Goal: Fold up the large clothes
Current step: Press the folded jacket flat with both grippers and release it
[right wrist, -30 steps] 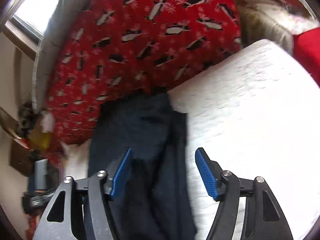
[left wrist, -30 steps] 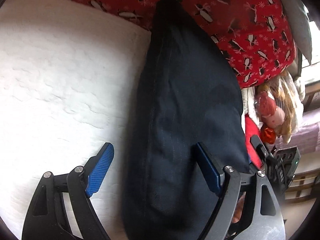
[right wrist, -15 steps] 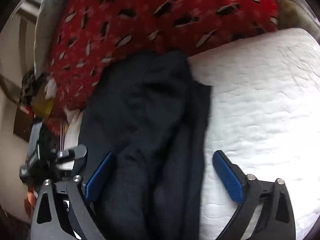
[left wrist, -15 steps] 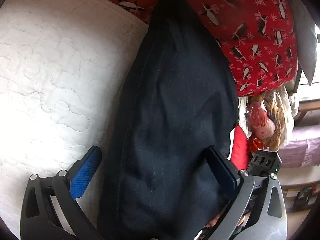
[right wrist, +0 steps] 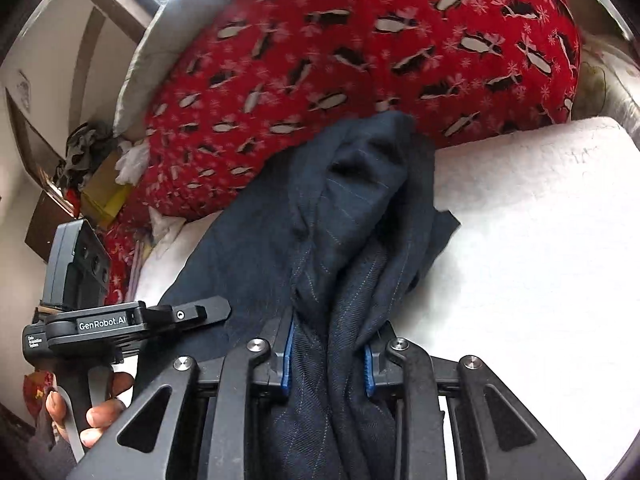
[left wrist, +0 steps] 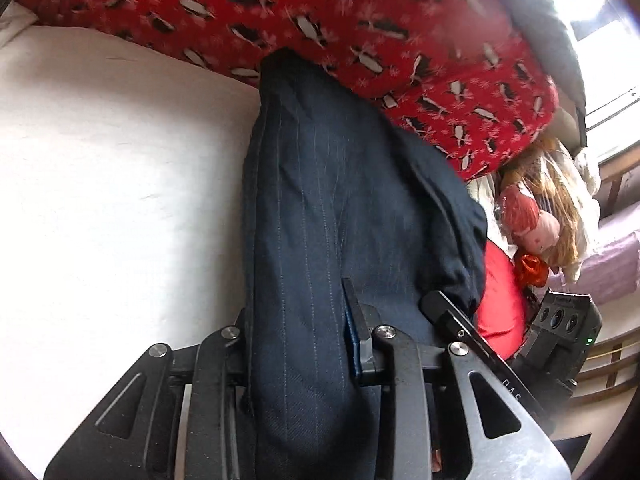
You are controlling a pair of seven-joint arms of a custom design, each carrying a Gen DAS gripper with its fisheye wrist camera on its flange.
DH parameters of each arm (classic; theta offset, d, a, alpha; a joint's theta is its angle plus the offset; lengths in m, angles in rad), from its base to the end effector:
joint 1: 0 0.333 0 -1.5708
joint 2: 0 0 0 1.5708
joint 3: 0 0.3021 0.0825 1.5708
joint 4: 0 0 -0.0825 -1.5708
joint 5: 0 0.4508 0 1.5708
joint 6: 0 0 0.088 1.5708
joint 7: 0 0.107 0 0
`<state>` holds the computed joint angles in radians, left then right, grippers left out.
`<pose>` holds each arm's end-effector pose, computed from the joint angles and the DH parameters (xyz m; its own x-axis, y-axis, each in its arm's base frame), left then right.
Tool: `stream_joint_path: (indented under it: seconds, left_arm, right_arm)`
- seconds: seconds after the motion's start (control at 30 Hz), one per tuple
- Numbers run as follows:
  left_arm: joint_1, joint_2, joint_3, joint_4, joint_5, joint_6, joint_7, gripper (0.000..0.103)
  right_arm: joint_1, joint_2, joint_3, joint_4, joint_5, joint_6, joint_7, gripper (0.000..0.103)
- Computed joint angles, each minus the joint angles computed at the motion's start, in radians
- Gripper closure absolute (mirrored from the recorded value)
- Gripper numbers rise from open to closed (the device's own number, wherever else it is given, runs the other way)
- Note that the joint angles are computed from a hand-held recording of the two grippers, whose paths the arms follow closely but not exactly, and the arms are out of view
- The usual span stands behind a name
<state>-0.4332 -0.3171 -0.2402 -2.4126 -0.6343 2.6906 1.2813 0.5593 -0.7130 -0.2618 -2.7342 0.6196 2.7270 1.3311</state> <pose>0.4378 -0.3269 0.4431 -0.0121 -0.8308 0.5564 -0.9378 -0.1837 -0.2946 0.4286 0.1160 0.4499 0.2112 -0.8158 -0.5384 -0.8378 0.1326 -0.5296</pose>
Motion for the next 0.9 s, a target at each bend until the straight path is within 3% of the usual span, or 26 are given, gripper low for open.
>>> stream_joint_path:
  seconds: [0.13, 0.27, 0.4, 0.47, 0.53, 0.57, 0.63, 0.7, 0.9]
  left_arm:
    - [0.021, -0.201, -0.011, -0.156, 0.059, -0.038, -0.067, 0.077]
    - [0.036, -0.382, -0.022, -0.293, 0.14, -0.102, -0.148, 0.076]
    - [0.004, -0.53, -0.001, -0.424, 0.158, -0.138, -0.183, 0.076]
    - [-0.014, -0.561, 0.007, -0.472, 0.162, -0.157, -0.195, 0.071]
    - [-0.021, -0.569, -0.001, -0.5, 0.171, -0.158, -0.217, 0.06]
    - [-0.023, -0.579, -0.013, -0.511, 0.182, -0.146, -0.228, 0.058]
    - [-0.022, -0.598, -0.033, -0.513, 0.221, -0.152, -0.244, 0.057]
    - [-0.023, -0.611, -0.043, -0.513, 0.255, -0.162, -0.257, 0.057]
    - [-0.025, -0.598, -0.053, -0.502, 0.312, -0.159, -0.296, 0.057]
  right_arm:
    - [0.022, -0.111, 0.055, -0.074, 0.007, -0.008, 0.077, 0.078]
    - [0.097, -0.129, 0.086, -0.097, 0.004, 0.017, 0.157, 0.078]
    - [0.184, -0.148, 0.101, -0.142, 0.007, 0.068, 0.222, 0.078]
    - [0.209, -0.13, 0.105, -0.153, -0.001, 0.085, 0.27, 0.076]
    - [0.187, -0.111, 0.149, -0.176, -0.037, 0.099, 0.35, 0.07]
    - [0.173, -0.105, 0.164, -0.191, -0.051, 0.101, 0.392, 0.061]
    - [0.174, -0.118, 0.149, -0.214, -0.052, 0.107, 0.447, 0.054]
    - [0.169, -0.137, 0.144, -0.22, -0.073, 0.098, 0.489, 0.054]
    - [0.074, -0.201, 0.217, -0.205, -0.229, 0.001, 0.637, 0.051]
